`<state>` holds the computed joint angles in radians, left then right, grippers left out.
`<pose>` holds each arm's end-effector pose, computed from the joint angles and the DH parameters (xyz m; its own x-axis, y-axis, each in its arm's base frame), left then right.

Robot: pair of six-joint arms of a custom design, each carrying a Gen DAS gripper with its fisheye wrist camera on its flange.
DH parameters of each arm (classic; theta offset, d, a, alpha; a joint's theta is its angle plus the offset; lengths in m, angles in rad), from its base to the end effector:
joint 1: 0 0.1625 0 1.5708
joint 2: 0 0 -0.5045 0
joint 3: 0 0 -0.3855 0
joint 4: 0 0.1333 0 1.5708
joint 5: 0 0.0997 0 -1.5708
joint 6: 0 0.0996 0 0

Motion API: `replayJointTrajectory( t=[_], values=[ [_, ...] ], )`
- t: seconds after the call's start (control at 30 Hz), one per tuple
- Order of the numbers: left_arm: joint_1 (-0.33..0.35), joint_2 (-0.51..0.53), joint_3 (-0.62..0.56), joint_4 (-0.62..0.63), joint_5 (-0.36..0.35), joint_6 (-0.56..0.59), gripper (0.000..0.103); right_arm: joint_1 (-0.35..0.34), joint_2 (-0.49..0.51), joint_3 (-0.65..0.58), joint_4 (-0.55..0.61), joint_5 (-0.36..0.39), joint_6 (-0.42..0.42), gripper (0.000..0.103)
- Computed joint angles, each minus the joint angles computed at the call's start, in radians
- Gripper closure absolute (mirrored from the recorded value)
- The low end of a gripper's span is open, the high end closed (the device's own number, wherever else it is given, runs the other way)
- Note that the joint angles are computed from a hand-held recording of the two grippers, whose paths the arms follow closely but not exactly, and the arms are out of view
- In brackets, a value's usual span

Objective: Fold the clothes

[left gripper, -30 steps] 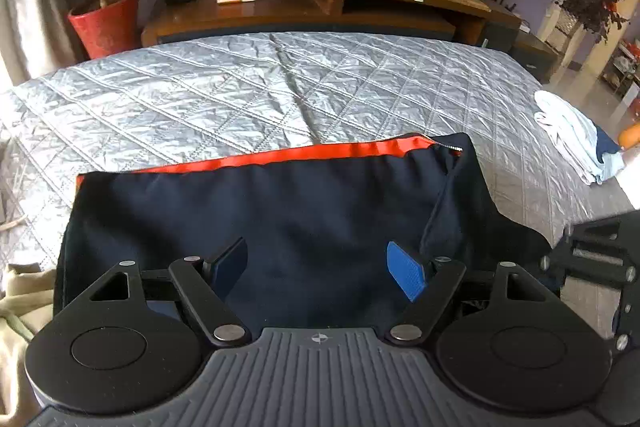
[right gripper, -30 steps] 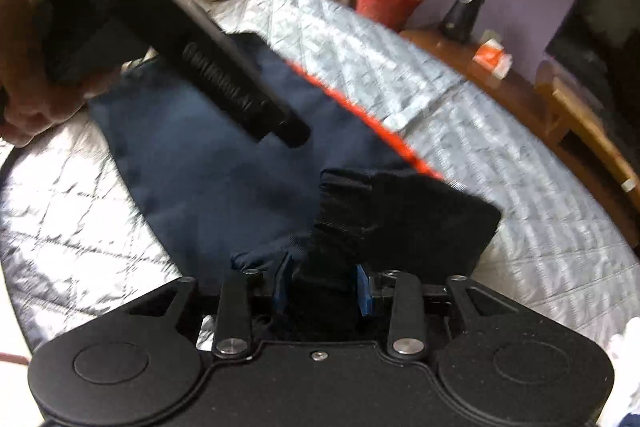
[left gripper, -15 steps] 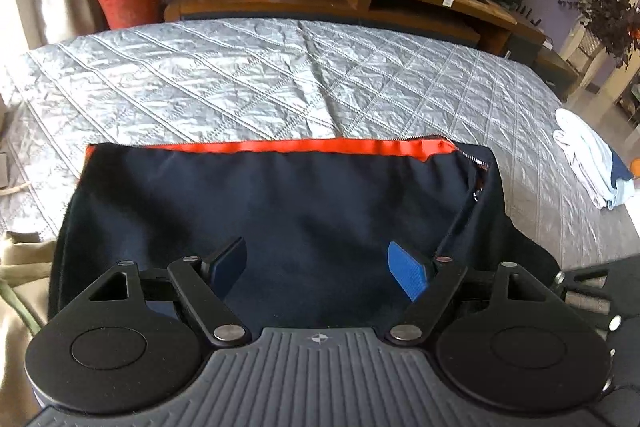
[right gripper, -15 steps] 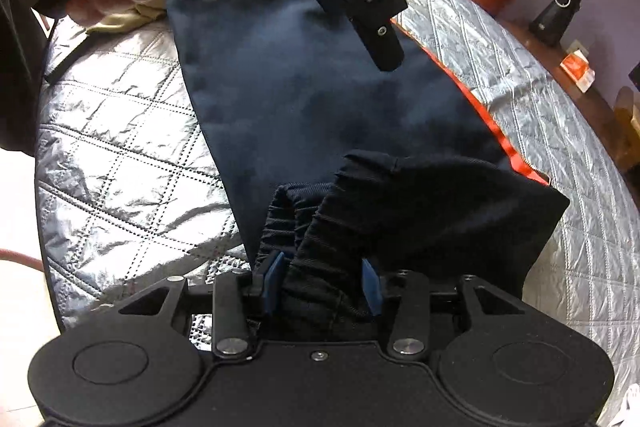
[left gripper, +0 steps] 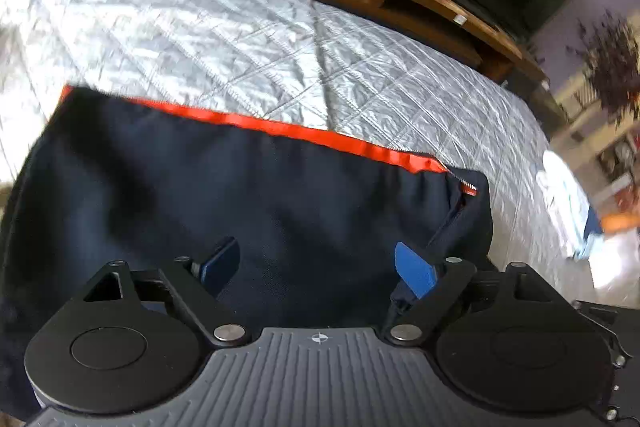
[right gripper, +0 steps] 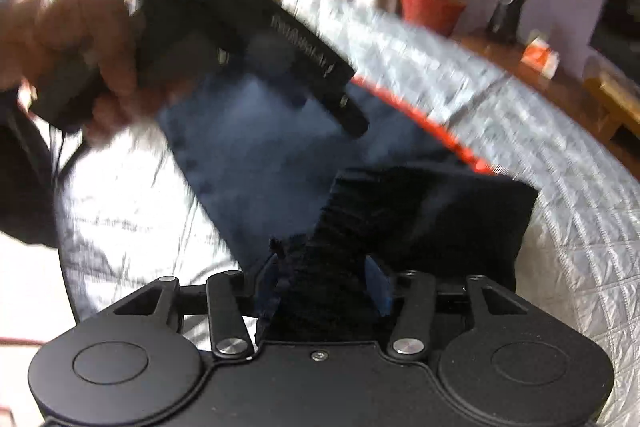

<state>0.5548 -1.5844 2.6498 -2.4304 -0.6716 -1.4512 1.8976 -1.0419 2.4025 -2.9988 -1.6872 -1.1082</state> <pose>-0.1137 -0.3190 0.2486 -0.8490 -0.4388 -0.2943 -0.0912 0.6703 -0.7365 0.2569 -0.3787 0.1291 -0.1343 -0.9846 0.1120 -0.9870 0.1430 0.0736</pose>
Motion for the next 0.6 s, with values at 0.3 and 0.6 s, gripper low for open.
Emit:
replayJointTrajectory(
  t=[0.3,0.6],
  values=[
    [0.063,0.067,0.023,-0.232,-0.046,0.039,0.011,-0.046,0.002,0.116,-0.376,-0.095,-0.228,0.036],
    [0.125,0.188,-0.003,-0.349,-0.072,0.103,0.009,-0.090,0.195,0.243,-0.818,-0.135,-0.558,0.035]
  ],
)
